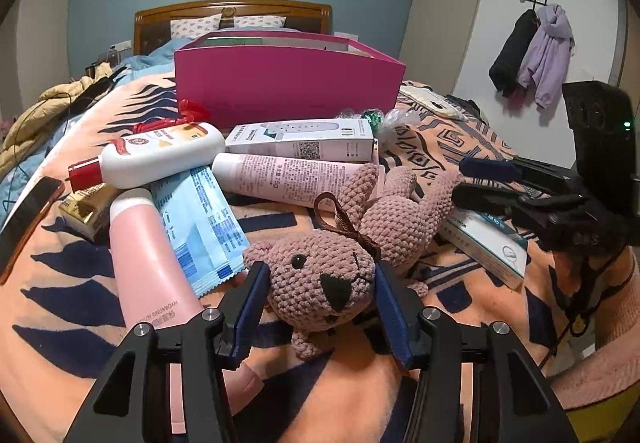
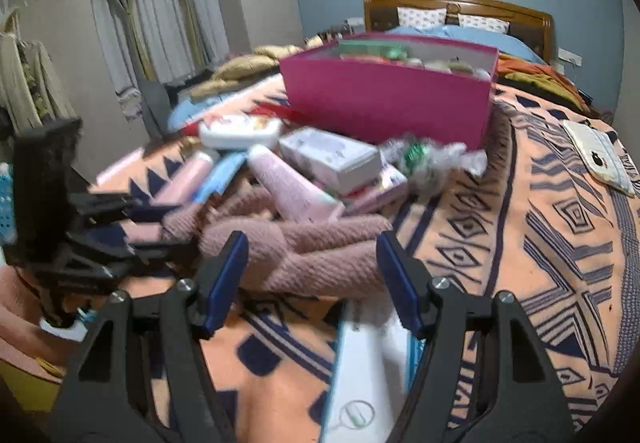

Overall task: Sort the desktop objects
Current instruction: 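Lift the pink knitted bunny with both grippers off the pile, then carry the bunny with both grippers over the magenta box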

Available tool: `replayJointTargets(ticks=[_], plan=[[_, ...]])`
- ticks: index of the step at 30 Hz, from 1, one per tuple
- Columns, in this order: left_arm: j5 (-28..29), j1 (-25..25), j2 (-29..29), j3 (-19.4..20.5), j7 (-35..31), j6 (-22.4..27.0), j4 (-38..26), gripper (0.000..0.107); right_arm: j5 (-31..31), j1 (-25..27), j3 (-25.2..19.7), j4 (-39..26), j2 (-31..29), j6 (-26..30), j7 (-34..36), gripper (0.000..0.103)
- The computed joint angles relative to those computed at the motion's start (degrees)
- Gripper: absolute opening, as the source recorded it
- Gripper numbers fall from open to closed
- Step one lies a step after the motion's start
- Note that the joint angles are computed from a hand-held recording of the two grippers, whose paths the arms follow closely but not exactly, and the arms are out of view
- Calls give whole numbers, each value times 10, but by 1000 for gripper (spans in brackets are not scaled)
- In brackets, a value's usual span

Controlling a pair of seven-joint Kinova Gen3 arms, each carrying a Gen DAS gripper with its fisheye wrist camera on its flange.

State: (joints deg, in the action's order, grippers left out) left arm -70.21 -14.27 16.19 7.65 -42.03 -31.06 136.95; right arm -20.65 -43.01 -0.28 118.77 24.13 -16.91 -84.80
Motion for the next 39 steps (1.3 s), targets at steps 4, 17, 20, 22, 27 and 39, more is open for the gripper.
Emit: replayJointTargets(ticks=[4, 17, 20, 22, 27, 39], plan=[[-29, -10, 5, -1, 29, -11, -5, 54, 14, 8, -11, 0, -1, -2, 3, 69], [-18, 4, 7, 1, 44, 1, -15, 53, 112, 10, -31, -90, 66, 90, 5, 56], [-34, 3, 0, 4, 69, 0, -21, 52, 112, -6, -15, -78, 61, 72, -5, 49], [-37, 5, -9, 0, 71, -8, -20, 52, 102, -29, 7, -67, 55, 58, -4, 48], [-46, 18, -31, -10, 78, -26, -22, 52, 87, -22, 1, -40, 32, 22, -3, 47], [-60, 73, -59, -23, 109, -32, -83, 52, -69, -96, 85, -15, -29, -22, 149, 47]])
